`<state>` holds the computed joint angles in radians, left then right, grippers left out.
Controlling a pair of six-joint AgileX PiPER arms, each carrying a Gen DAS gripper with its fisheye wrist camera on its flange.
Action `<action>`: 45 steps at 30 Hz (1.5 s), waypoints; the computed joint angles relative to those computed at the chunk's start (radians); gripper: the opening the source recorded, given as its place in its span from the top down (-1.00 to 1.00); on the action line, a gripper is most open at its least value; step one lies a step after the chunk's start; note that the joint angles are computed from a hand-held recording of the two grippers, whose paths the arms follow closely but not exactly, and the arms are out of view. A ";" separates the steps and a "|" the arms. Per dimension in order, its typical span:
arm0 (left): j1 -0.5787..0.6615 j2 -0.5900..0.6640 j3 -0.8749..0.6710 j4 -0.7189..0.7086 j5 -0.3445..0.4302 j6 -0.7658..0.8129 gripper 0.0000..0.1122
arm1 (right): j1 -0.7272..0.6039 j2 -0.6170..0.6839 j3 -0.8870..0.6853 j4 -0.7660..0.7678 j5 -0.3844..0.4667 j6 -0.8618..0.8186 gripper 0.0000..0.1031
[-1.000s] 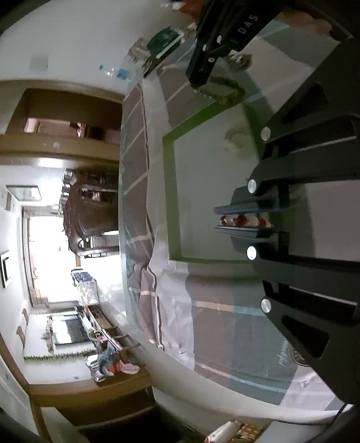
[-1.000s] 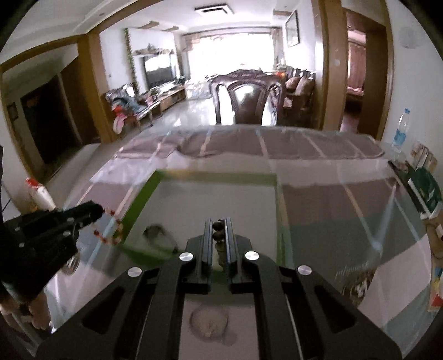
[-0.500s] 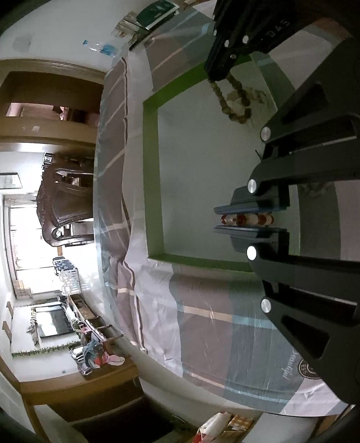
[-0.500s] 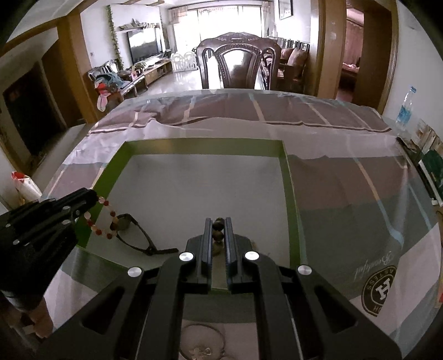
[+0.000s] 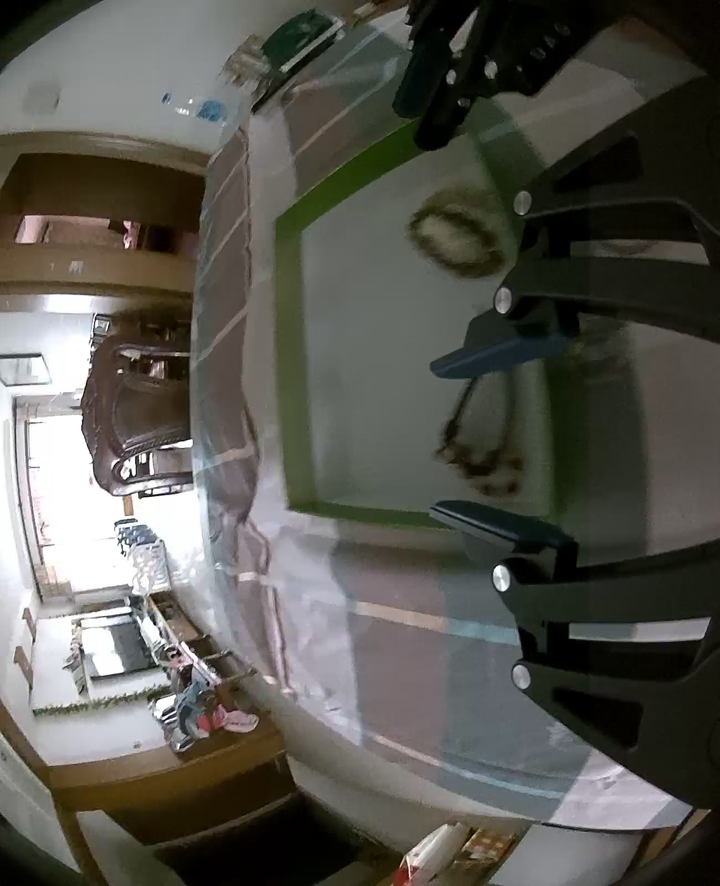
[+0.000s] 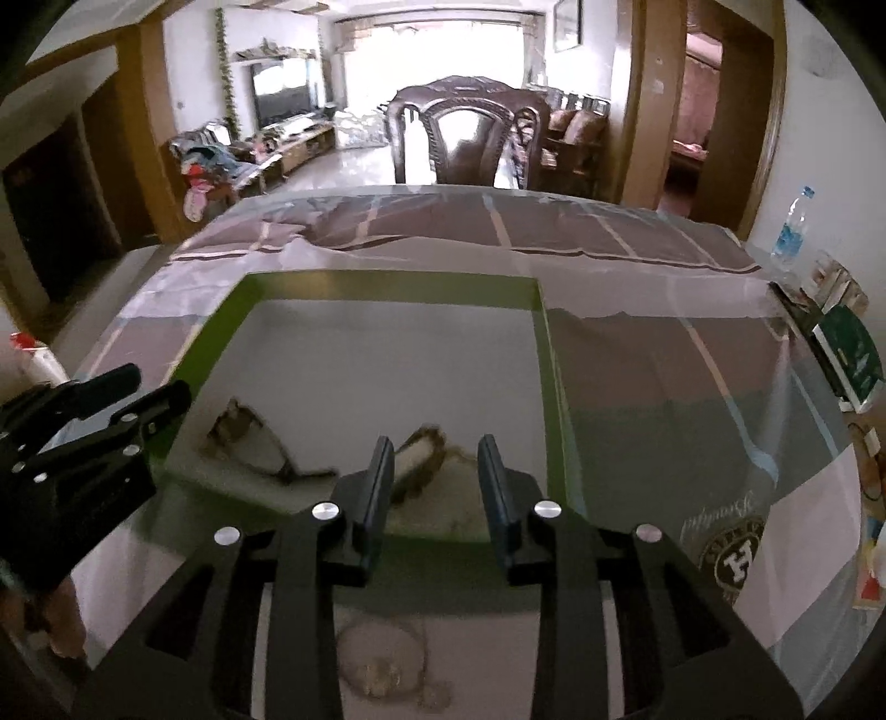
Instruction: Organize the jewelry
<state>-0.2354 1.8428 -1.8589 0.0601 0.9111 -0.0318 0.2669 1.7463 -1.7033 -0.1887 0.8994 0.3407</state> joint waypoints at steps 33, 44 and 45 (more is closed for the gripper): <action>0.107 -0.217 0.562 -0.354 -0.071 0.393 0.94 | -0.019 -0.076 0.296 0.208 -0.057 -0.115 0.39; 0.135 -0.314 0.671 -0.256 -0.185 0.196 0.39 | 0.140 0.241 -0.135 0.151 0.078 -0.045 -0.16; 0.133 -0.321 0.680 -0.255 -0.196 0.187 0.38 | 0.143 0.264 -0.159 0.149 0.097 -0.041 -0.10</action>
